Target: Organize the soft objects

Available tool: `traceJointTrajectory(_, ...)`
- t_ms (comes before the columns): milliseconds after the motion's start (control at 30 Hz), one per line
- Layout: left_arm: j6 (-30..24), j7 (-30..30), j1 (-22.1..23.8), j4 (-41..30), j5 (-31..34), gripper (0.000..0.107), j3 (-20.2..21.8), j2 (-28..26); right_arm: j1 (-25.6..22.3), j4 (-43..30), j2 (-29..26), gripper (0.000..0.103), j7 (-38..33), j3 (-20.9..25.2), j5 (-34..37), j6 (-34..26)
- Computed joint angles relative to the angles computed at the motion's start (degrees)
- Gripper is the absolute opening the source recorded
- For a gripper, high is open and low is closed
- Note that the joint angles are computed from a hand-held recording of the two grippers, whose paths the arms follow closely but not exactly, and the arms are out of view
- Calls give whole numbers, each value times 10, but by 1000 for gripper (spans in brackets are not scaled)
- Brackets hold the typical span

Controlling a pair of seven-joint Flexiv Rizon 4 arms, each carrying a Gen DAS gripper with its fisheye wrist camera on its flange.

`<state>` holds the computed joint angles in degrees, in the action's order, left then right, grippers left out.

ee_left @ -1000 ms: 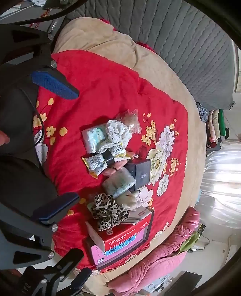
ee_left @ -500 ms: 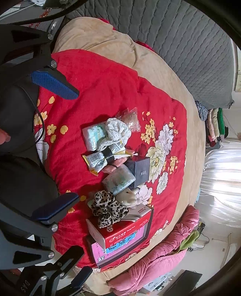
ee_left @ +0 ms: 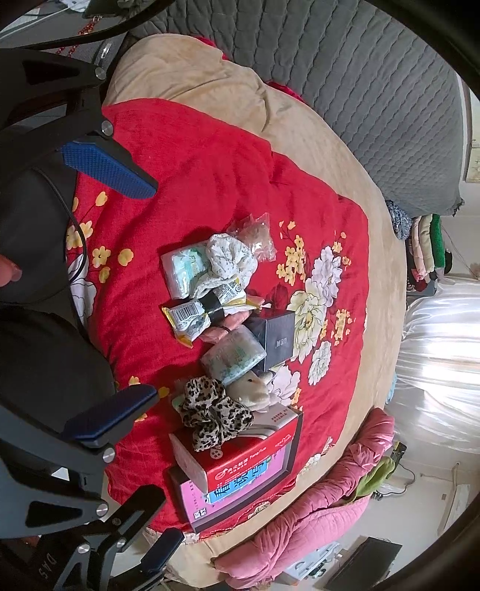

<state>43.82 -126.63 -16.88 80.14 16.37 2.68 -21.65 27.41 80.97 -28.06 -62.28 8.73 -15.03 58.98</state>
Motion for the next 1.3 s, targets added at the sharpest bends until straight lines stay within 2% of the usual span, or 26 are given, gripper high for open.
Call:
traceJointTrajectory(733, 5, -1, -1, 1, -2, 101, -2, 0, -1, 2, 0, 93, -3, 0, 1, -2)
traceJointTrajectory(1300, 35, 8, 20, 28, -51, 101, -5, -4, -3, -15, -14, 93, -15, 4, 10, -13)
